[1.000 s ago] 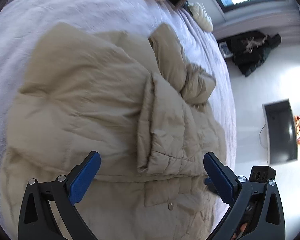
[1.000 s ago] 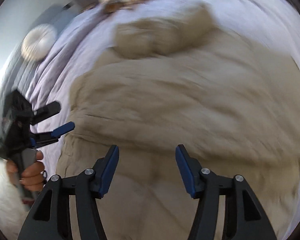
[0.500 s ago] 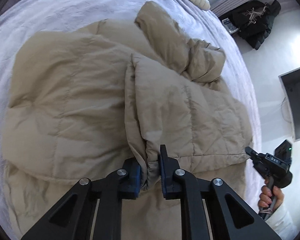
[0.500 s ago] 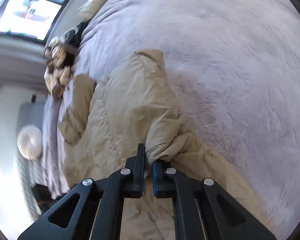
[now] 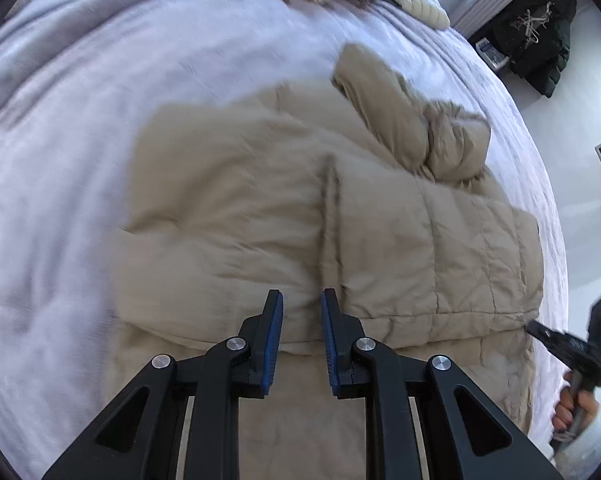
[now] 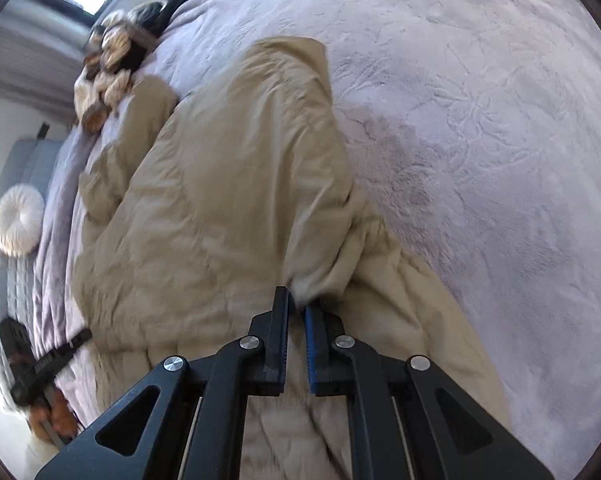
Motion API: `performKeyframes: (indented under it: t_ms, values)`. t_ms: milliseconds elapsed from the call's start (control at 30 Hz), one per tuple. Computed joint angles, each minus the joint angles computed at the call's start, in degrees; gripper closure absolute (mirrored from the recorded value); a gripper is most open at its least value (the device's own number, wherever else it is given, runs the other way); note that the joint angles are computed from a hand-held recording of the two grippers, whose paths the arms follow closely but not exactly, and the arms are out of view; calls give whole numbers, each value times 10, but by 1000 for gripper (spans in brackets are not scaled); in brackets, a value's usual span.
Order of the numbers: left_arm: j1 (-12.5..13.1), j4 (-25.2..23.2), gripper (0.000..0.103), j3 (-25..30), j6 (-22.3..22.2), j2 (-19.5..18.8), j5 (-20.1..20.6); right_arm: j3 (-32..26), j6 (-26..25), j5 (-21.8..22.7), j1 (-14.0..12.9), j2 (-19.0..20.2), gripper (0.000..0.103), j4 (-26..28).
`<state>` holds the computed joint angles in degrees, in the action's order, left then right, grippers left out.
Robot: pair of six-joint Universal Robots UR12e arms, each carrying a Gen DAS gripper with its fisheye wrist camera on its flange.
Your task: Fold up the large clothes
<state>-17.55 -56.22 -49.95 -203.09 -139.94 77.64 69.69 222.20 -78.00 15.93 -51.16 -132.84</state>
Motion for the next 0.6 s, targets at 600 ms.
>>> performKeyframes:
  t_ms: [600]
  values:
    - [-35, -80, 82, 175, 28, -112, 89, -110, -97, -90, -1, 59, 95, 0]
